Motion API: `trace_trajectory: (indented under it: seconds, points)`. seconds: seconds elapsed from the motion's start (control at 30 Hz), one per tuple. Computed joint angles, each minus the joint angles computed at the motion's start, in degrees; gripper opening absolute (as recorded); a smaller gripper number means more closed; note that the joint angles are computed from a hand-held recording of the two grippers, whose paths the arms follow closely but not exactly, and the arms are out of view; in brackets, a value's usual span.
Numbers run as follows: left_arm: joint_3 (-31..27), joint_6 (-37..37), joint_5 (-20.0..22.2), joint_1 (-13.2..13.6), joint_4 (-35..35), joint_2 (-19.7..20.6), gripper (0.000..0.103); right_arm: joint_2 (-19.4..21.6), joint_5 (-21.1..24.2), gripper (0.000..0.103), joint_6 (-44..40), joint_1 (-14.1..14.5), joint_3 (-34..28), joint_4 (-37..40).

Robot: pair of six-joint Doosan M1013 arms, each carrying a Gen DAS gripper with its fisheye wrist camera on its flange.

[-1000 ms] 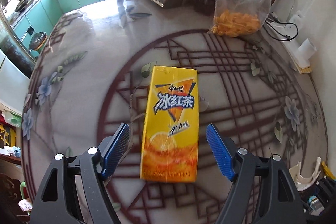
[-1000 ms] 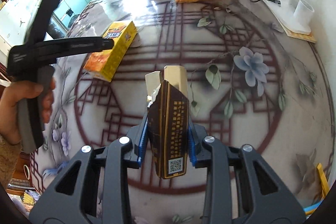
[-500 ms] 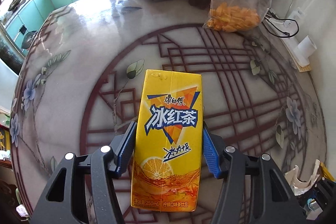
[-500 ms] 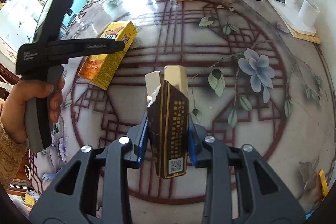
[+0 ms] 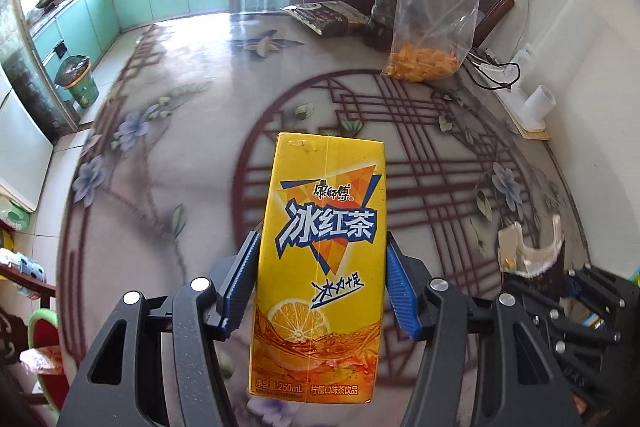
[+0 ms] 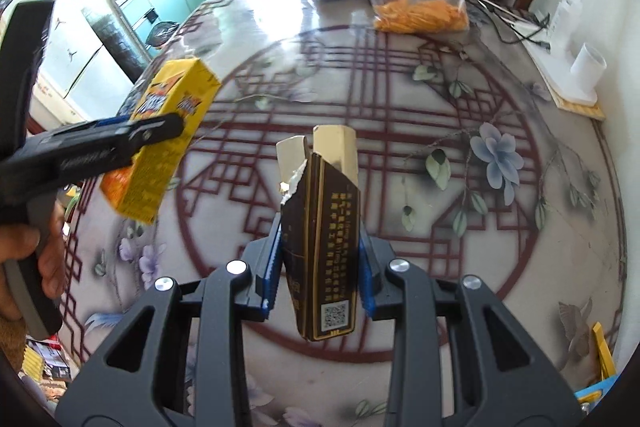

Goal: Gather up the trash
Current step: 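Carry the iced-tea carton and brown box in both grippers over the red bucket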

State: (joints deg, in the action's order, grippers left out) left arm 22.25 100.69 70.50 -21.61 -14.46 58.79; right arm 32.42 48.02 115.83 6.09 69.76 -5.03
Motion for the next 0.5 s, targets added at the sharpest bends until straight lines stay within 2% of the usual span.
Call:
trace_trajectory:
  seconds: [0.1, 0.23, 0.5]
  points:
    - [10.0, 1.3, -5.6, 0.6, 1.2, -5.3, 0.056, -0.3, -0.1, 0.031, -0.3, 1.0, 0.0, -0.5]
    - [17.1, 1.0, -9.3, 1.5, 2.5, -9.1, 0.056, -0.2, 0.1, 0.031, -1.5, 2.1, -0.3, -0.3]
    - [24.0, 0.5, -11.5, 2.9, 3.1, -12.6, 0.056, -0.2, 0.3, 0.031, -3.2, 3.6, -0.5, 0.5]
